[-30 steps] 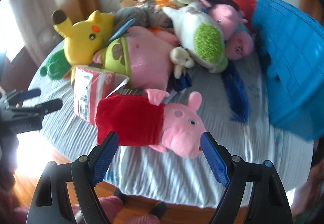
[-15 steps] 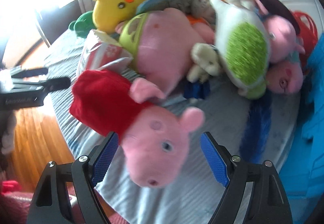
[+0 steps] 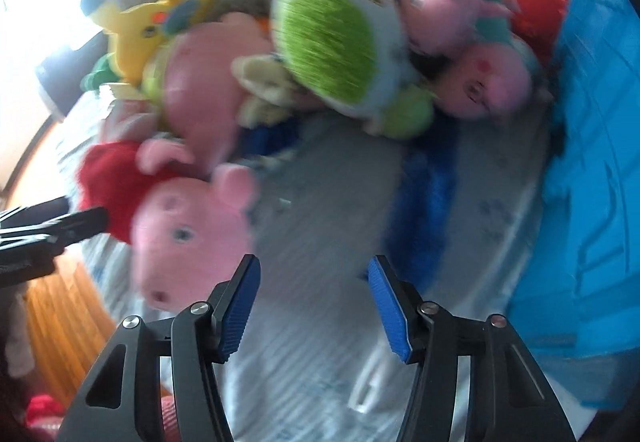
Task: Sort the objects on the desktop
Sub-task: 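Move the left tool toward the Peppa Pig plush while the right tool approaches the blue duster, then close the left tool on Peppa Pig while the right tool grasps the blue duster handle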
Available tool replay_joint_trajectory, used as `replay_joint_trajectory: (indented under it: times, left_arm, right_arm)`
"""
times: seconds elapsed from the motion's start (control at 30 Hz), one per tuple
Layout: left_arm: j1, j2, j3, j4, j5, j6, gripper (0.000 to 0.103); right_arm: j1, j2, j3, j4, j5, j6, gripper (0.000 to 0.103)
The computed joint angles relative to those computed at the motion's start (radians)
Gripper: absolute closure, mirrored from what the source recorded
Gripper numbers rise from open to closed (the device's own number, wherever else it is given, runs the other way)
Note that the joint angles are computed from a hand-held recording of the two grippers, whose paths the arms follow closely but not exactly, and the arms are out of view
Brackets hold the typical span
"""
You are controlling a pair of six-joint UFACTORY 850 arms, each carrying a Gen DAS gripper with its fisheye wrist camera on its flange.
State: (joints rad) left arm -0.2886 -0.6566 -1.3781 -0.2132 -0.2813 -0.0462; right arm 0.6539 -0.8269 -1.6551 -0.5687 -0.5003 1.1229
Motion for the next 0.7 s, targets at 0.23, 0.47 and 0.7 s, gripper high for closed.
replay_joint_trajectory:
  times: [0.23,0.47,0.7]
  left_arm:
    - [-0.035,-0.061,-0.053,0.086,0.017,-0.231,0.009]
    - [-0.055,-0.122,-0.147,0.329,-0.002,-0.495,0.003]
    - [-0.046,-0.167,-0.205,0.271,-0.023,-0.420,0.000]
  right_arm:
    - [-0.044,-0.017,0.030,-0.051,-0.019,0.109,0.047]
    - [-0.066,-0.085,-0.032,-0.082,-0.039,0.126,0.047]
    - [-0.096,-0.135,-0.086,-0.006,-0.021,0.035,0.050]
